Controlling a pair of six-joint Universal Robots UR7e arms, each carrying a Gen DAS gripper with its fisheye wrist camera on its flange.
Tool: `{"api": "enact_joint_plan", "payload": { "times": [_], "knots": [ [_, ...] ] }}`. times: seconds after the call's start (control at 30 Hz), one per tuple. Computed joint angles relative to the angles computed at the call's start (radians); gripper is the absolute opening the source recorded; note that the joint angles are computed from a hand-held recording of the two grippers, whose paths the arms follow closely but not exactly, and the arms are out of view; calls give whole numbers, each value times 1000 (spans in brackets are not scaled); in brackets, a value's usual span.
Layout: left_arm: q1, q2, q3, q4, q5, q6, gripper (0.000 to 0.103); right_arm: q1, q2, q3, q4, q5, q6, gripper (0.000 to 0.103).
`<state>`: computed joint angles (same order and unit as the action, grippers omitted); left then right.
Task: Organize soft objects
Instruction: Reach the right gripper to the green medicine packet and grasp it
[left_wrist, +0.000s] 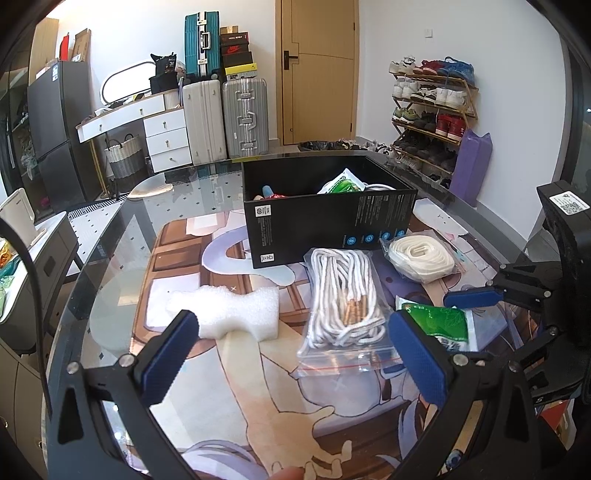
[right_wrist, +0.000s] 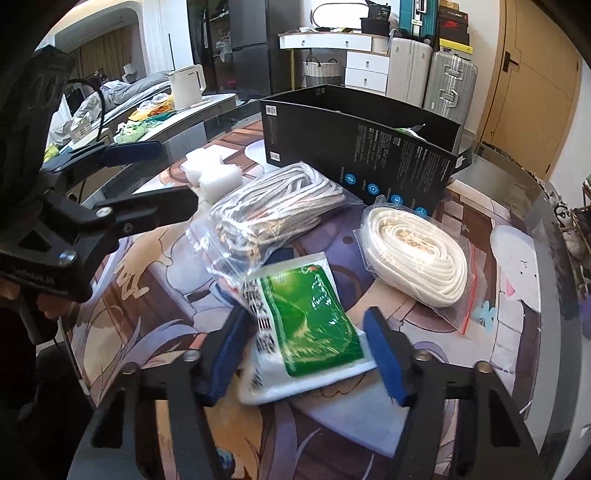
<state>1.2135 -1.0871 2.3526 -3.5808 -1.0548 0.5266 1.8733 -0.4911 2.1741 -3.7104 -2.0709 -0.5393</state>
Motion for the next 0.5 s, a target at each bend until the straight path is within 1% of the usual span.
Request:
{"api": "enact_joint_plan", "payload": {
  "times": [0.17,0.5],
  "knots": [
    [0,-1,1,1,2,1,103,-4,-2,17,-19,13,-18,56],
    [9,-8,-5,12,-3,-4,103,-15,-27,45,-21,48,-12,55]
  ]
}}
